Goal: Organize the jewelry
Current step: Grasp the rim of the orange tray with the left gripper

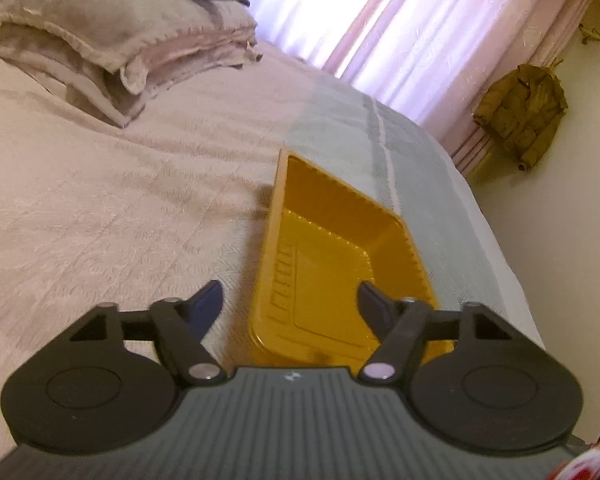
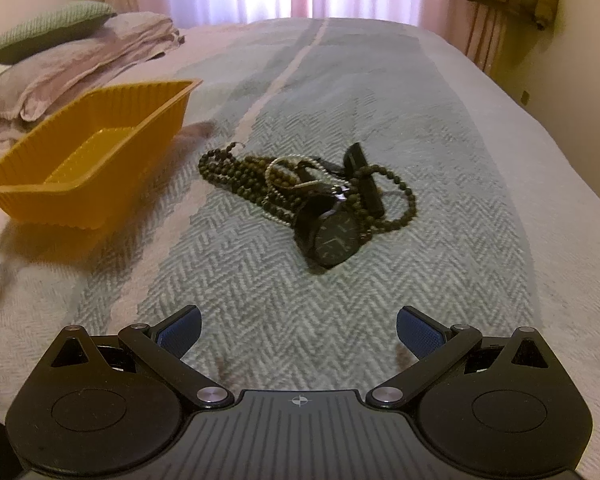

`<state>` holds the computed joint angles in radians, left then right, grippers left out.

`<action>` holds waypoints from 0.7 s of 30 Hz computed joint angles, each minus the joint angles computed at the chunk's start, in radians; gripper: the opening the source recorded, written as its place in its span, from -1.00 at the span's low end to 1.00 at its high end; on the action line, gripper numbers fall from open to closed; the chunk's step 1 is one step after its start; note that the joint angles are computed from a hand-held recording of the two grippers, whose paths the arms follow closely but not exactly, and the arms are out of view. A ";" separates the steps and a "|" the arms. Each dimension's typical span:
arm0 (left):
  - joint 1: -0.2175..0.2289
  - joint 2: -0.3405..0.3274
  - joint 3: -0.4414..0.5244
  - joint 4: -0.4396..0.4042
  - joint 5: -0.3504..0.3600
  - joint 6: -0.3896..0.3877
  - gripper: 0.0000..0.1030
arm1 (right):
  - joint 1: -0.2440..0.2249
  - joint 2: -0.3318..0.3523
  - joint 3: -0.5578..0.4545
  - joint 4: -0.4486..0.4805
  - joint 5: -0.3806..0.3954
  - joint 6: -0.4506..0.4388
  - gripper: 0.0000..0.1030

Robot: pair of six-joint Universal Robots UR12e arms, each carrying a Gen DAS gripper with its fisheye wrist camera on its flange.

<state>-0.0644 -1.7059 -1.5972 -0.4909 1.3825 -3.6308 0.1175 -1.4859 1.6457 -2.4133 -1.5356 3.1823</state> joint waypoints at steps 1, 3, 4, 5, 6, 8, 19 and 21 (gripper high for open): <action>0.005 -0.008 0.005 -0.012 -0.013 0.012 0.15 | 0.002 0.004 -0.003 0.001 -0.002 -0.003 1.00; 0.010 -0.023 0.014 -0.027 -0.034 0.036 0.03 | 0.007 0.011 -0.009 0.003 -0.013 -0.007 1.00; 0.008 -0.029 0.019 -0.040 -0.037 0.054 -0.06 | 0.008 0.014 -0.011 0.004 -0.016 -0.006 1.00; 0.007 -0.036 0.026 -0.053 -0.037 0.073 -0.11 | 0.008 0.017 -0.012 0.003 -0.019 -0.004 1.00; 0.004 -0.040 0.027 -0.055 -0.034 0.085 -0.20 | 0.008 0.020 -0.013 0.000 -0.021 0.001 1.00; 0.000 -0.046 0.028 -0.055 -0.035 0.109 -0.30 | 0.009 0.024 -0.016 0.001 -0.028 0.007 1.00; -0.018 -0.063 0.045 -0.103 -0.004 0.146 -0.66 | 0.018 0.051 -0.029 0.004 -0.028 -0.001 1.00; -0.023 -0.064 0.053 -0.118 0.016 0.150 -0.72 | 0.018 0.053 -0.029 0.002 -0.027 0.000 1.00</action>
<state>-0.0878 -1.7704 -1.5439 -0.6087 1.3988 -3.4808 0.1355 -1.4325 1.6164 -2.4118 -1.5630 3.1824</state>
